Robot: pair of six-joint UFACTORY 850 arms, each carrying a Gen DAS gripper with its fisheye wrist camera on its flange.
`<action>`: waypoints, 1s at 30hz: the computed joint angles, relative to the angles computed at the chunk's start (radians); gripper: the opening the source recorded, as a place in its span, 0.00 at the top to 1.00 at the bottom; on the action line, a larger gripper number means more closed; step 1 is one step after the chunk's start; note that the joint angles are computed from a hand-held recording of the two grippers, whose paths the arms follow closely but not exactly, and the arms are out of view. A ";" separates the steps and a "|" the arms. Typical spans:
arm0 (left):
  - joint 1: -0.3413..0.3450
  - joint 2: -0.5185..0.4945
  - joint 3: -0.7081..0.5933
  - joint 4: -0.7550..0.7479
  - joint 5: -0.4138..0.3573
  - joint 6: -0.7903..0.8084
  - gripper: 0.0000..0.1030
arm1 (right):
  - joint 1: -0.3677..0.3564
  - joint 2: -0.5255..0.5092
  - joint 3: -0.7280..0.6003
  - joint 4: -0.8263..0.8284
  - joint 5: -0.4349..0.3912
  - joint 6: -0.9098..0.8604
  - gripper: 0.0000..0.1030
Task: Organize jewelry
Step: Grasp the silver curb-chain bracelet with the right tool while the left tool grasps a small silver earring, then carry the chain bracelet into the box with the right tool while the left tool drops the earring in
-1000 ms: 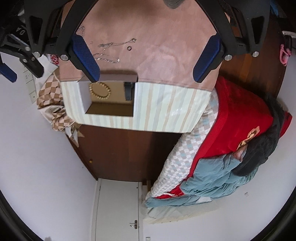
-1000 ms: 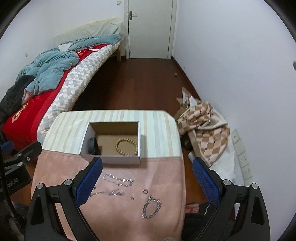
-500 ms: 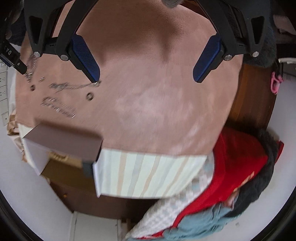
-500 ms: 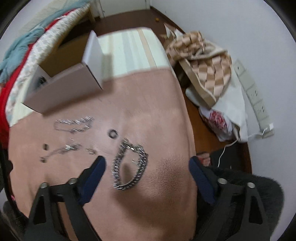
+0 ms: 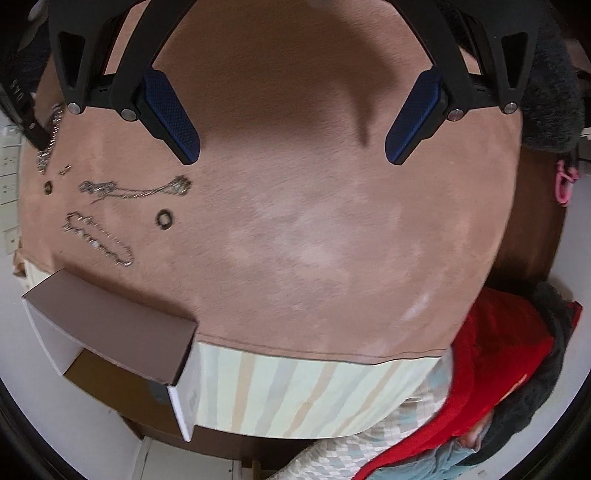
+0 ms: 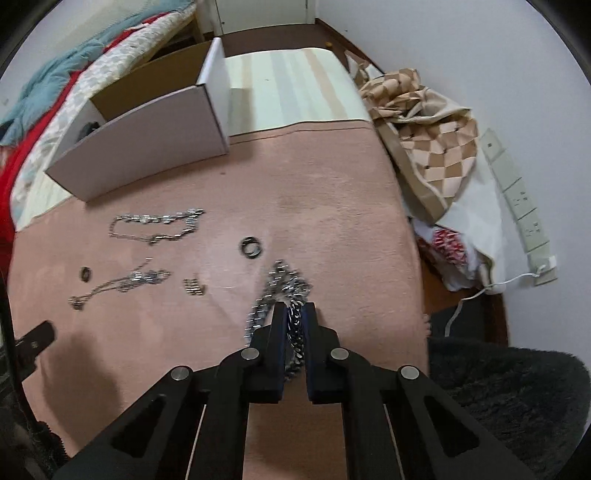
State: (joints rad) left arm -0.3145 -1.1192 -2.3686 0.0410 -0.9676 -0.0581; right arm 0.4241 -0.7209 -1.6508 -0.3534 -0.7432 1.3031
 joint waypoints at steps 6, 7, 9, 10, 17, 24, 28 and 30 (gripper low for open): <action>-0.004 -0.021 -0.033 -0.103 0.004 0.113 0.04 | 0.007 0.018 0.001 -0.051 0.016 0.049 0.92; -0.008 -0.023 -0.035 -0.105 0.004 0.123 0.10 | 0.007 0.018 0.000 -0.053 0.013 0.052 0.92; -0.015 -0.040 -0.059 -0.115 -0.009 0.154 0.18 | 0.004 0.016 -0.005 -0.051 0.006 0.049 0.92; -0.018 -0.050 -0.072 -0.117 -0.016 0.164 0.24 | 0.002 0.016 -0.003 -0.046 0.006 0.050 0.92; -0.033 -0.052 -0.060 -0.121 0.034 0.253 0.83 | -0.009 0.030 0.025 -0.040 0.008 0.051 0.92; -0.022 -0.015 -0.015 -0.203 0.038 0.316 0.90 | -0.016 0.065 0.047 -0.055 0.046 0.071 0.92; -0.010 0.001 -0.029 -0.257 0.022 0.344 0.90 | -0.025 0.097 0.059 -0.029 0.098 0.059 0.92; -0.006 0.014 -0.036 -0.290 0.009 0.359 0.90 | -0.027 0.110 0.057 -0.024 0.114 0.050 0.92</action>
State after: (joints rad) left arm -0.3203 -1.1053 -2.4045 -0.2490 -0.9585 0.3005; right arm 0.3968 -0.6110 -1.5936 -0.3772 -0.6295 1.3534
